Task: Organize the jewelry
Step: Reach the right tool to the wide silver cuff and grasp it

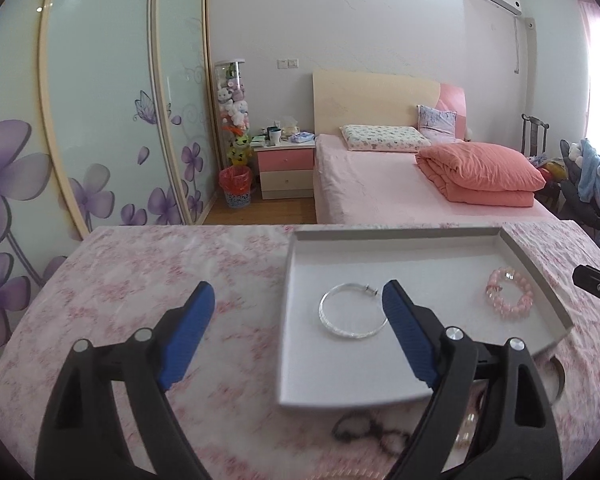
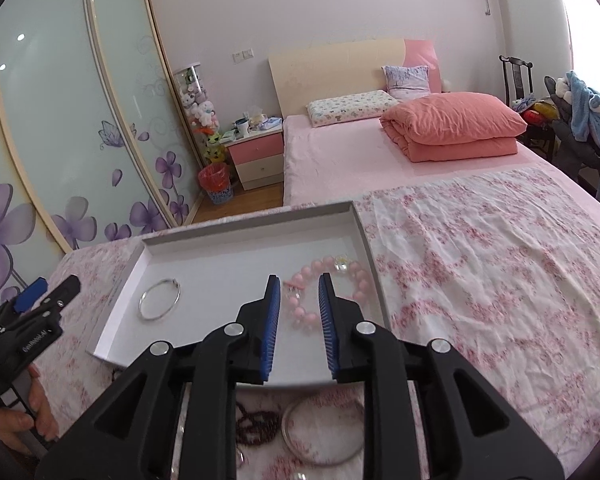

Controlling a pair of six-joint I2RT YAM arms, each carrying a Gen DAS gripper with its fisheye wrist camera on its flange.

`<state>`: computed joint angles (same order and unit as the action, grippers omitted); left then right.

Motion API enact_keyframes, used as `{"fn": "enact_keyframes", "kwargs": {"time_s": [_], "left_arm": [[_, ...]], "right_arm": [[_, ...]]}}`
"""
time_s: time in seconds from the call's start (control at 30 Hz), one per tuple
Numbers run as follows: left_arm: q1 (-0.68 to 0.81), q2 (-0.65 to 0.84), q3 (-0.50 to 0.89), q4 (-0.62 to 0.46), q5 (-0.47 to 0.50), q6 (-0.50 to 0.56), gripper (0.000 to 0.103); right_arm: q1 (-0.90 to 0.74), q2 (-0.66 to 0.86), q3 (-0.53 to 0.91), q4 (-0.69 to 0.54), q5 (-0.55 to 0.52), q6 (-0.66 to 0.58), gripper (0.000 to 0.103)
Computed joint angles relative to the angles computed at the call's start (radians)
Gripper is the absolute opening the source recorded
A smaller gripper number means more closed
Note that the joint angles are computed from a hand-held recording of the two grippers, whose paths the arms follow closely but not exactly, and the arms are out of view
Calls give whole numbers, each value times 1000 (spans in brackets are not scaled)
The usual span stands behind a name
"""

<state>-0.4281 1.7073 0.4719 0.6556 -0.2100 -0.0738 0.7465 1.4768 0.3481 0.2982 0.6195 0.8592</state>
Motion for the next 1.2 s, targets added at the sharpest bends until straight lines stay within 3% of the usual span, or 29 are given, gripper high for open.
{"fn": "enact_keyframes", "kwargs": {"time_s": [0.2,0.53,0.77,1.2], "left_arm": [[62,-125,-215,86,40,43,88],[176,-132,-335,136,152,75,93],[212,-111,-365,166,195,96,93],[192,-79,-362,178,184,97,93]], "right_arm": [[84,53,-24,-79,-5,134,31],[132,279,73,-121,-53,224,62],[144,339,154,-256,-36,268,66],[101,381,189,-260,-59,250,70]]}}
